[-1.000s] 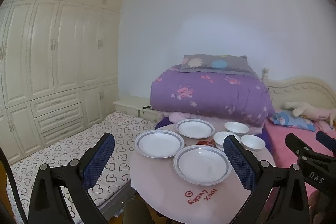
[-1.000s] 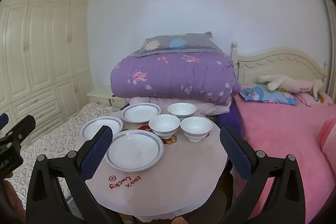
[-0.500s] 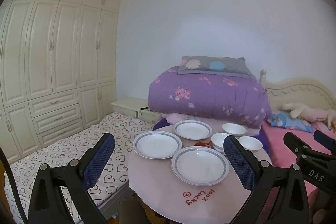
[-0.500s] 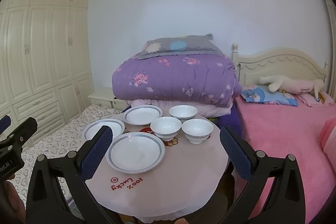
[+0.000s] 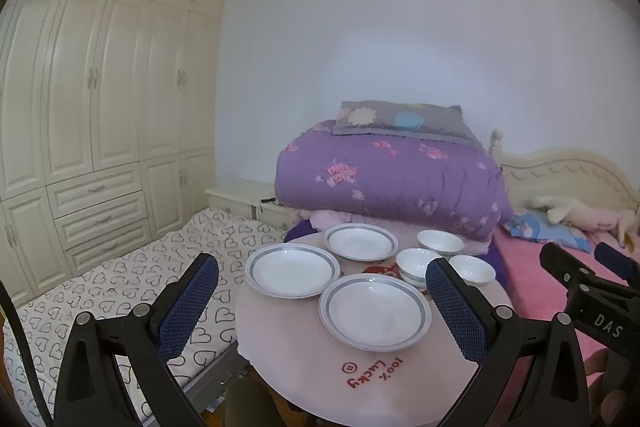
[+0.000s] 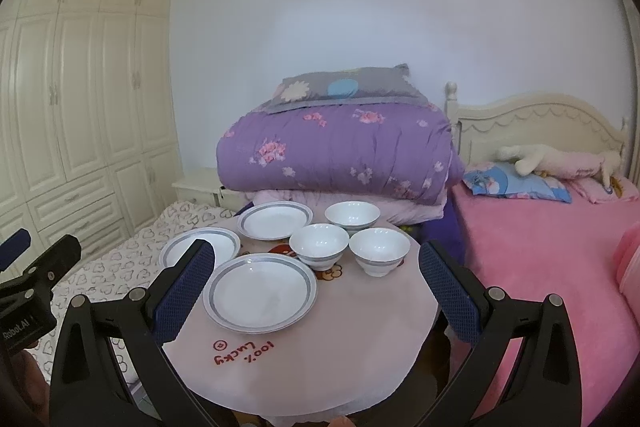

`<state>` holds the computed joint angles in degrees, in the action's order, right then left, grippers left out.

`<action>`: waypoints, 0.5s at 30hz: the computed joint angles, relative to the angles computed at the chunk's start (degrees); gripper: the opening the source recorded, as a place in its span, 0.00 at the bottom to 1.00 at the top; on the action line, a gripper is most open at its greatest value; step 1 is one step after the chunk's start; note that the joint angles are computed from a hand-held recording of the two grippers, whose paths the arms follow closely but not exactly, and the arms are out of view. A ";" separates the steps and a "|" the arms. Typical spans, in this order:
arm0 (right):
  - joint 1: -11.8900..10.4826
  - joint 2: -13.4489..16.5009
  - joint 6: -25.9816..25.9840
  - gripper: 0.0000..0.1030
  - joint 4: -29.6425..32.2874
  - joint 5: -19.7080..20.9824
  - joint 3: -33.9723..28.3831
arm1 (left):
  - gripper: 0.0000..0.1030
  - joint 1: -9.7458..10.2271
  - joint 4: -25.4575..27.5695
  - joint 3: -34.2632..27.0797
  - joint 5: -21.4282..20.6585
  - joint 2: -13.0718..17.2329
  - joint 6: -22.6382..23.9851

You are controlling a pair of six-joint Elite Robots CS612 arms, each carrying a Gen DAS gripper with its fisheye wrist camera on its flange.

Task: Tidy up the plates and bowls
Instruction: 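Move both tools toward the large grey-rimmed plate at the table edge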

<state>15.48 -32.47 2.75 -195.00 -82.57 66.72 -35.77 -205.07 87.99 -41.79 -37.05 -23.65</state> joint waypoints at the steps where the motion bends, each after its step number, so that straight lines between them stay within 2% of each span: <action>1: 0.00 0.16 -0.20 1.00 0.58 -0.13 -0.39 | 0.99 0.19 0.59 -0.21 -0.17 0.10 -0.42; 8: 0.22 2.23 -2.33 1.00 5.65 0.71 -3.81 | 0.99 2.16 6.74 -3.01 -2.84 1.19 -3.48; 15: 0.23 7.17 -4.23 1.00 17.18 2.73 -13.32 | 0.99 5.40 17.53 -8.65 -7.39 3.00 -7.58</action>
<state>15.71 -25.30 -1.47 -177.82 -79.84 53.40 -30.37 -187.54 79.33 -49.18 -34.05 -31.23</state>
